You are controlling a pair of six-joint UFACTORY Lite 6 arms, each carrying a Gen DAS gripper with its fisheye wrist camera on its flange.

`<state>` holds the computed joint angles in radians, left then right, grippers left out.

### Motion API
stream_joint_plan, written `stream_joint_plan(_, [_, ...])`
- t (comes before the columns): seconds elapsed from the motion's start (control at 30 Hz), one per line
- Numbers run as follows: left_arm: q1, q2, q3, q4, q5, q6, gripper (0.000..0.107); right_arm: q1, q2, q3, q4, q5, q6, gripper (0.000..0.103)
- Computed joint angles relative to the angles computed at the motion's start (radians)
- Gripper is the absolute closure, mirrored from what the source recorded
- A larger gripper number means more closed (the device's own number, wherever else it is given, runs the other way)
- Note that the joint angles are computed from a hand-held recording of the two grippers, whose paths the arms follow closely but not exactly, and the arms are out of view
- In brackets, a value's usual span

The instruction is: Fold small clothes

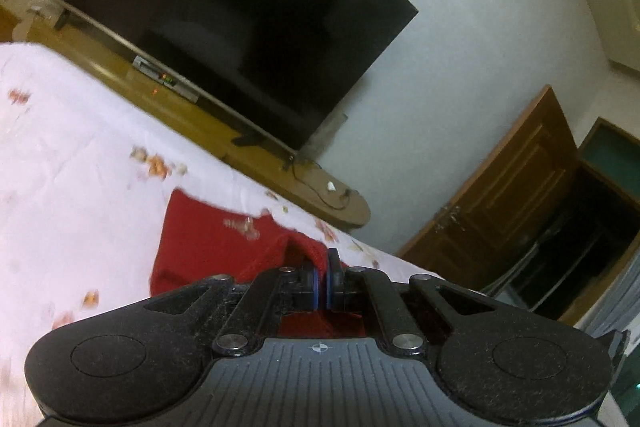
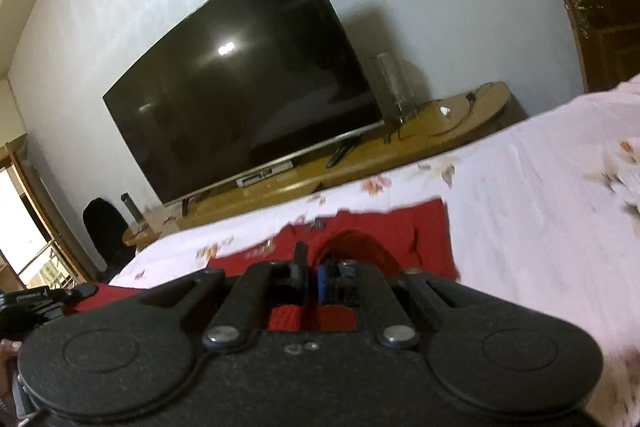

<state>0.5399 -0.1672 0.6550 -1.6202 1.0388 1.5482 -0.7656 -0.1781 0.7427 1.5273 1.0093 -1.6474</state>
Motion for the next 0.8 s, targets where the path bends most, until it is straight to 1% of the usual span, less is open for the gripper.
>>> stream_joint_plan(0.13, [-0.140,0.192,0.187,-0.091,-0.121,0.022,0.104,0.122,0.201,0.169,0.089,-0.093,-0.035,0.098])
stream_joint_plan(0.27, [-0.237,0.360,0.324,-0.178,-0.211,0.070,0.104,0.194,0.372,0.306,0.134,-0.148,-0.063,0.098])
stream_joint_plan(0.37, [-0.286,0.508,0.453,-0.211,-0.264,0.085,0.104,0.241,0.513,0.431,0.159,-0.181,-0.054,0.098])
stream_joint_plan(0.5, [-0.343,0.701,0.648,-0.220,-0.327,0.078,0.104,0.279,0.692,0.606,0.166,-0.209,-0.013,0.098])
stream_joint_plan(0.63, [-0.393,0.879,0.849,-0.197,-0.389,0.032,0.104,0.300,0.852,0.766,0.147,-0.236,0.048,0.098])
stream_joint_plan(0.77, [-0.435,1.050,1.049,-0.138,-0.455,-0.037,0.103,0.323,1.013,0.941,0.091,-0.279,0.142,0.098])
stream_joint_plan(0.8, [-0.445,1.089,1.092,-0.133,-0.475,-0.042,0.103,0.328,1.053,0.988,0.068,-0.285,0.171,0.096])
